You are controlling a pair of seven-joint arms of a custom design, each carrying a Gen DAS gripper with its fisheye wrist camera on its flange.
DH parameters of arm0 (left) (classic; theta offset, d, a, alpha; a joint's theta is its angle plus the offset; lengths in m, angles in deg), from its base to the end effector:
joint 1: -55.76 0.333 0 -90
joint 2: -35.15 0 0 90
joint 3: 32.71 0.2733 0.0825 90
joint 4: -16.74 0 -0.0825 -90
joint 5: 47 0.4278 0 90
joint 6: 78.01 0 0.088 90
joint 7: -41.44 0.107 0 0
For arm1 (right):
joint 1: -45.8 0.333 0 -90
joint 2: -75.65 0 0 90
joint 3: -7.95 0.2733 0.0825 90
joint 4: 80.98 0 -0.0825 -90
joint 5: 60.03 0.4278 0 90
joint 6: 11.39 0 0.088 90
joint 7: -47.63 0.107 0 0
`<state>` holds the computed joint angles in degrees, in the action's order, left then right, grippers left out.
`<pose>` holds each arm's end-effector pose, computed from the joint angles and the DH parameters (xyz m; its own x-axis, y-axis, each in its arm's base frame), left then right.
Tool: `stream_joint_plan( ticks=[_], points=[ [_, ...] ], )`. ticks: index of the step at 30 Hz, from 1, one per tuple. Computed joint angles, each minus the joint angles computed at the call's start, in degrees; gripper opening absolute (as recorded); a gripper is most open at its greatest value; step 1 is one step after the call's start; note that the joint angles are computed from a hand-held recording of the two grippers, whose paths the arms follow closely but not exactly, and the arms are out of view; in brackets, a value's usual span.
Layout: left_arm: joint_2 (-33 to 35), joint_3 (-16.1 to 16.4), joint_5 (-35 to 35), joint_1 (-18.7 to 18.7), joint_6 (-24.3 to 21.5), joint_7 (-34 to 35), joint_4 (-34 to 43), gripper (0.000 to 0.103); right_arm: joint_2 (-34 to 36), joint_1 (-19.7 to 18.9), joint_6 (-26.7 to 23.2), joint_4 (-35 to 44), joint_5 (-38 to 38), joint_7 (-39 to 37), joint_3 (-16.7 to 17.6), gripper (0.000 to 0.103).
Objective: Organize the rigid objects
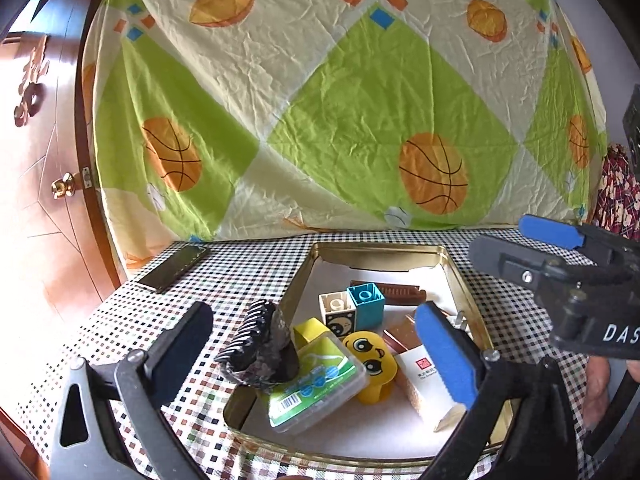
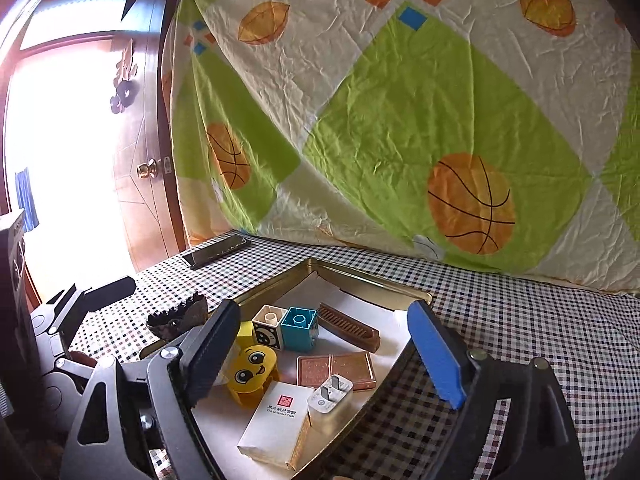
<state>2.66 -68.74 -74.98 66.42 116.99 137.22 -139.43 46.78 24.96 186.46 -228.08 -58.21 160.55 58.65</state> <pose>0.4343 -0.1467 0.4474 -0.1014 -0.9945 -0.0264 -0.3644 0.0618 -0.9292 0.4347 0.2648 0.4586 0.2991 -0.9540 -0.0212 -0.3054 -0.0747 -0.9493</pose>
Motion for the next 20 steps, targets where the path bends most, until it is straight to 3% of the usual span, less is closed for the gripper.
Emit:
stream_joint_plan(
  ticks=[3,7,11,20],
  points=[
    [-1.41,-1.56,-1.16,1.76,-0.44,-1.20,-0.40,0.102,-0.90,0.88,0.53,-0.92,0.37,0.44,-0.61,0.091],
    [-1.82,0.94,-0.33,0.01,-0.56,-2.38,-1.02,0.103,-1.31,1.00,0.71,-1.54,0.96,0.34,-0.33,0.091],
    [-2.83,-1.70,-0.71,2.24,0.33,-3.26,-1.44,0.103,-1.05,0.80,0.85,-1.67,1.21,0.06,0.18,0.092],
    [-3.06,-1.82,0.12,1.74,0.21,-3.22,-1.81,0.103,-1.26,1.95,1.63,-2.98,2.75,-0.42,-0.59,0.092]
  ],
)
